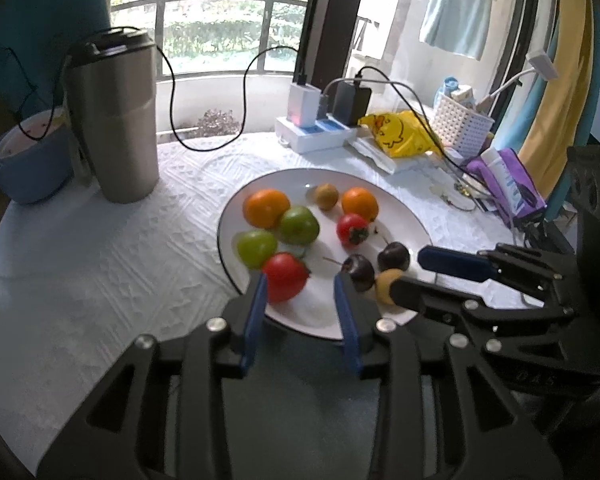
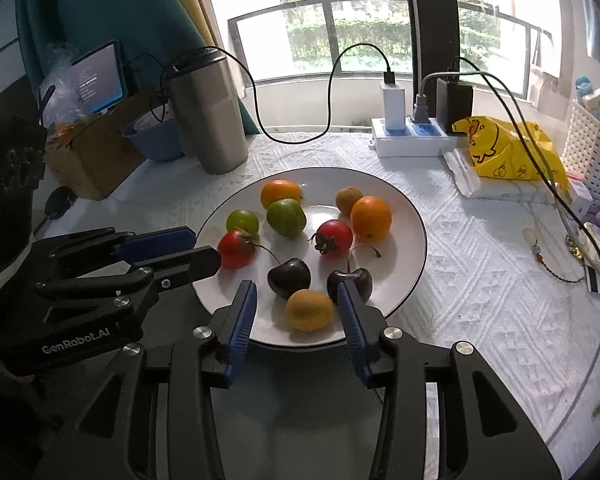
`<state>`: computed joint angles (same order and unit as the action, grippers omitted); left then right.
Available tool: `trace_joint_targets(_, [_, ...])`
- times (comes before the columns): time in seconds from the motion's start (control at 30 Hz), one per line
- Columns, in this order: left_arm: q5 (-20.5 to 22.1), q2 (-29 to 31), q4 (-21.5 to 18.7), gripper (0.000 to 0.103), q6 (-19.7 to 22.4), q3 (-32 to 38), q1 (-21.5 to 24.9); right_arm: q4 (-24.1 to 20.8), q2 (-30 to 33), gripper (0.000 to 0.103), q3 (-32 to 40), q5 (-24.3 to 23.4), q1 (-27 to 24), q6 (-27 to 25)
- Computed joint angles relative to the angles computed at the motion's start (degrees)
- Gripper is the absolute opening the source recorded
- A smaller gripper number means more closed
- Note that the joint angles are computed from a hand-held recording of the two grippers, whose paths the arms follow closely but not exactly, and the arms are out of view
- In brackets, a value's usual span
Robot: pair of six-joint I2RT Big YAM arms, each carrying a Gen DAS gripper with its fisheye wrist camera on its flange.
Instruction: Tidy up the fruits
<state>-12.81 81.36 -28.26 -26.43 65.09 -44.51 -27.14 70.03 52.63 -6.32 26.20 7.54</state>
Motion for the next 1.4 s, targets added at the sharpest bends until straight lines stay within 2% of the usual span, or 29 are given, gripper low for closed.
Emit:
trace_joint_targets(0.57, [-6.4, -9.4, -0.6, 0.042, -2.3, -5.5, -4.2, -3.4, -8.8, 0.045, -3.0, 6.1, 5.2, 2.0])
trace_joint_targets(0.97, [-11.3, -15.5, -2.8, 0.042, -4.7, -9.6, -8.9, -5.4, -14.8, 0.045, -5.4, 11.1, 10.1, 4.2])
trace_joint_targets(1.17, [-15.0, -18.2, -5.3, 0.044, -7.1, -11.0, -12.1, -6.7, -17.9, 0.045, -6.7, 14.5, 13.1, 6.5])
trace_joint_targets(1.27, [-16.9, -19.4, -6.4, 0.047, -8.2, -11.6, -13.7, -7.8, -19.5, 0.045, -7.3, 16.5, 14.6, 7.7])
trace_joint_targets(1.33, [-18.3, -20.4, -7.2, 0.057, -9.0, -11.9, -14.8, -8.6, -20.4, 0.049, -7.4, 17.9, 15.4, 8.4])
trace_joint_targets(1.37, [-18.7, -20.9, -7.4, 0.068, -9.2, -12.1, -15.2, -9.0, -21.1, 0.053, -7.5, 18.6, 15.8, 8.8])
trace_joint_targets(1.4, [-19.5, -21.4, -7.6, 0.074, -9.6, -12.2, -15.8, -9.4, -21.7, 0.055, -7.6, 19.2, 16.2, 9.1])
